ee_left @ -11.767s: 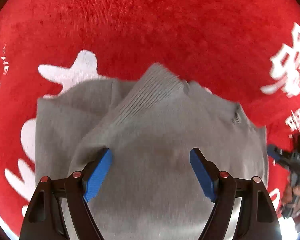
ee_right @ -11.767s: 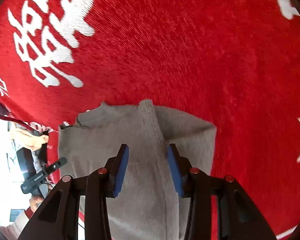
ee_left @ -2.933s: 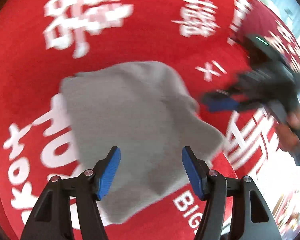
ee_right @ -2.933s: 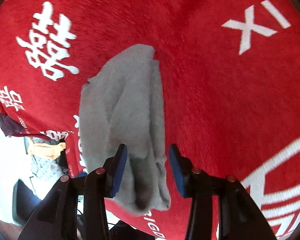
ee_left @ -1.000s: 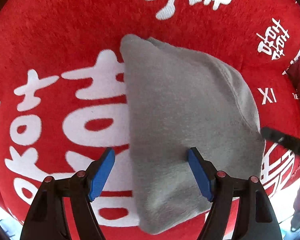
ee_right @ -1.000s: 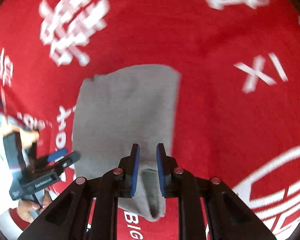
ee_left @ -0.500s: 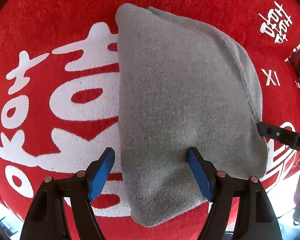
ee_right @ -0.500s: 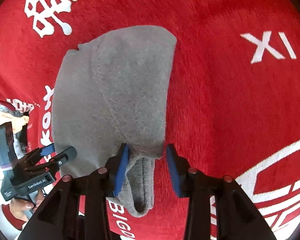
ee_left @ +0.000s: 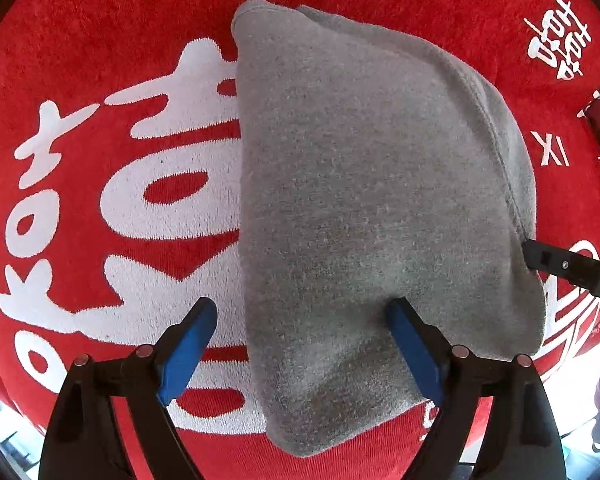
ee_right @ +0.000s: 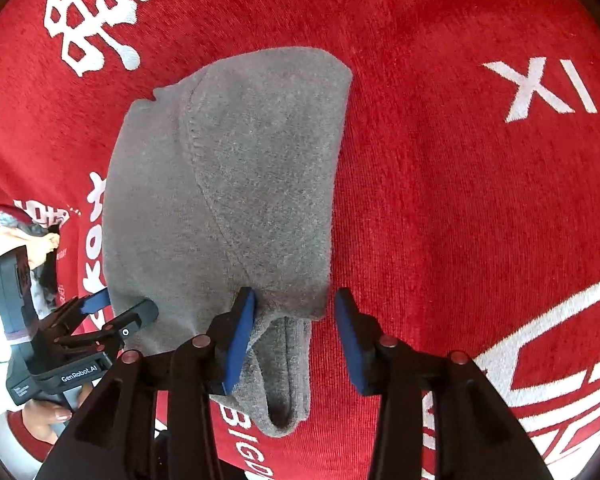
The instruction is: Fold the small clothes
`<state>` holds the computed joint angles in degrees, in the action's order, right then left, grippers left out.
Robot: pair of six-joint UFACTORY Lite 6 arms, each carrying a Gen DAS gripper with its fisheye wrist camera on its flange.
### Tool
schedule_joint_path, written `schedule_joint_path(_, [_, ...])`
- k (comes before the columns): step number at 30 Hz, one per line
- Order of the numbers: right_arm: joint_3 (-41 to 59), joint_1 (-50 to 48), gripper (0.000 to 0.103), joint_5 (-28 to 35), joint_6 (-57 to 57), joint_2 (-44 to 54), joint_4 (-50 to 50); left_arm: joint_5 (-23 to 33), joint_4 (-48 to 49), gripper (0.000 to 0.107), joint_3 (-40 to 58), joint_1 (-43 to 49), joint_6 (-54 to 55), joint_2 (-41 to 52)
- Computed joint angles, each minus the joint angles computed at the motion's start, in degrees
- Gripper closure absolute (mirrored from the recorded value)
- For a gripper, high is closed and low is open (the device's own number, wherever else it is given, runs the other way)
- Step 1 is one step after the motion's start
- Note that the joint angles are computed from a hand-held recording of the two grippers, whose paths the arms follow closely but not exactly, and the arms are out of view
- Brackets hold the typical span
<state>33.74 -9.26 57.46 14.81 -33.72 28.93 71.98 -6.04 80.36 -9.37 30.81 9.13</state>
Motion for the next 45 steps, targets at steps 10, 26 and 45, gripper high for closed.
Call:
schedule_joint_path(10, [-0.15, -1.15, 0.054, 0.97, -0.39, -0.26, 0.07, 1.02, -0.64, 0.004, -1.48, 1.06, -2.86, 3.57])
schedule_joint_path(26, [-1.21, -25.07, 0.046, 7.05, -24.52, 1.22, 11.94, 6.78, -7.15, 0.004, 13.63, 6.28, 3.37, 14.62])
schedule_joint_path(45, [1.39, -29.70, 0.032, 11.76, -61.77, 33.47, 38.36, 12.28, -18.83, 0.004, 23.10, 5.19, 8.68, 25.71])
